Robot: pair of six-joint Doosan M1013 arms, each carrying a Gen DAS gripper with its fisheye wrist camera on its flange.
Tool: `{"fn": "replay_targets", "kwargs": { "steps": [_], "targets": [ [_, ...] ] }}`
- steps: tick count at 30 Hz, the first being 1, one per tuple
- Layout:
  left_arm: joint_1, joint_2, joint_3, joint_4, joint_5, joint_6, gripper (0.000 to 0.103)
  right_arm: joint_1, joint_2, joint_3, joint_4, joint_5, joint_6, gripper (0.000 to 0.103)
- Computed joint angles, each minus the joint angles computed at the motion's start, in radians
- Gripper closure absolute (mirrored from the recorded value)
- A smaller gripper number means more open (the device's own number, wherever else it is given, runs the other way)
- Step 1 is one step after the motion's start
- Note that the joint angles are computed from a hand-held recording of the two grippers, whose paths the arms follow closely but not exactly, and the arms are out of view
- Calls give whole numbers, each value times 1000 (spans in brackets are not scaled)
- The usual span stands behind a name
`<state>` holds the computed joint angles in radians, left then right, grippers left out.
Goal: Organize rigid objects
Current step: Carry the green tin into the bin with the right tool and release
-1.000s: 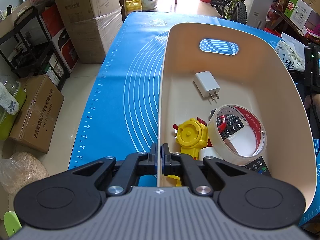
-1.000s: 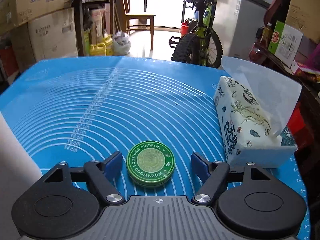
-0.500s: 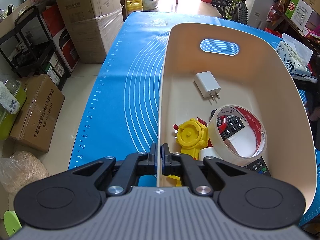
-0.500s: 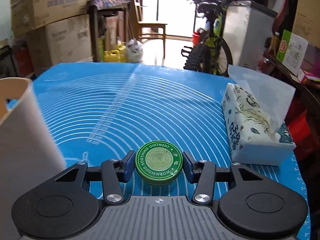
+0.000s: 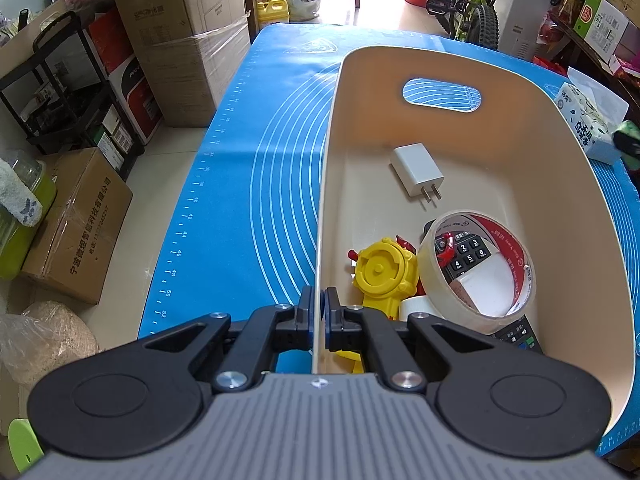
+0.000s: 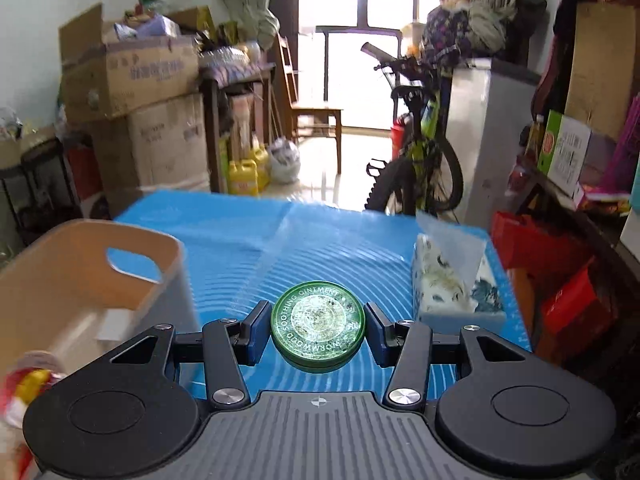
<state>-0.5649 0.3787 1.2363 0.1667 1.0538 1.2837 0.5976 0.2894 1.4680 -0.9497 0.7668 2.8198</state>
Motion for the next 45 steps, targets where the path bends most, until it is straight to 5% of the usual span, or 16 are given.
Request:
{"fn": "replay_targets", "kwargs": {
  "steps": [7, 16, 36, 45],
  "targets": [
    [-1, 1, -1, 2, -1, -2, 97, 54, 11, -68, 44, -56, -105, 49],
    [0, 2, -2, 0, 2, -1, 97, 84, 81, -181, 266, -94, -343, 49],
    [-6, 5, -7, 22, 8, -7, 96, 81, 217, -354, 669, 162, -677, 49],
    [-10, 8, -13, 38, 20, -25, 95, 80, 190, -321, 664, 130, -622, 36]
  ]
}}
